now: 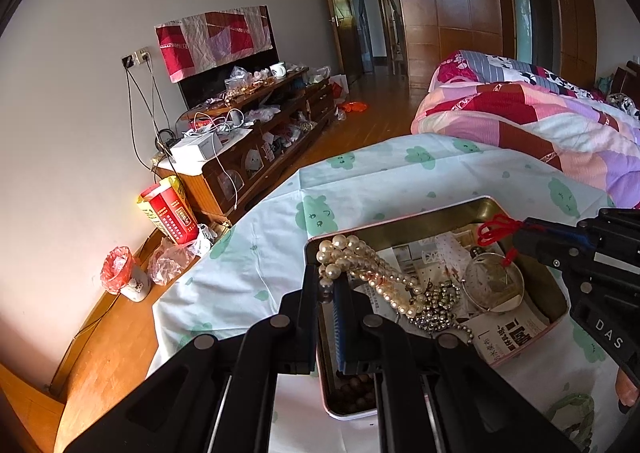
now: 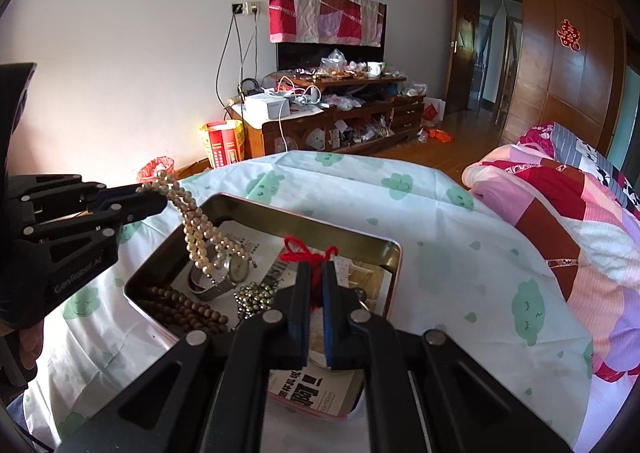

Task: Organize jewelry
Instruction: 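Lift the pearl necklace with the left tool while the right carries the pendant over the tin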

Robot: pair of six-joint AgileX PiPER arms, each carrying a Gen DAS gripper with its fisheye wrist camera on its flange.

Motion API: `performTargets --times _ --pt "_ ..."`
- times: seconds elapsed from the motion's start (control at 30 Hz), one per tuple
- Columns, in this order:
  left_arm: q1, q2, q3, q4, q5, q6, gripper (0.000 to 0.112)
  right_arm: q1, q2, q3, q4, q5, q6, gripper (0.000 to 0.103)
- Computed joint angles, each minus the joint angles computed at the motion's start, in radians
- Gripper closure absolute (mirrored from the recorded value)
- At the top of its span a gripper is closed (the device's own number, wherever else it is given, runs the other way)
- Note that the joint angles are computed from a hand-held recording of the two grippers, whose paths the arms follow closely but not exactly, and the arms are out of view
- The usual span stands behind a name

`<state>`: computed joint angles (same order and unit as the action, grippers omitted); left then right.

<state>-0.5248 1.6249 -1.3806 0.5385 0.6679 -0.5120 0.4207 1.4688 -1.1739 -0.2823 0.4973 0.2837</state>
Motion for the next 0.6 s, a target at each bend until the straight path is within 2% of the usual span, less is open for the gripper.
performTargets --times 0.6 --pt "0.019 0.019 -0.003 -0.046 0.002 0.036 0.107 -0.003 0.023 0.001 -0.018 0.007 0.012 0.096"
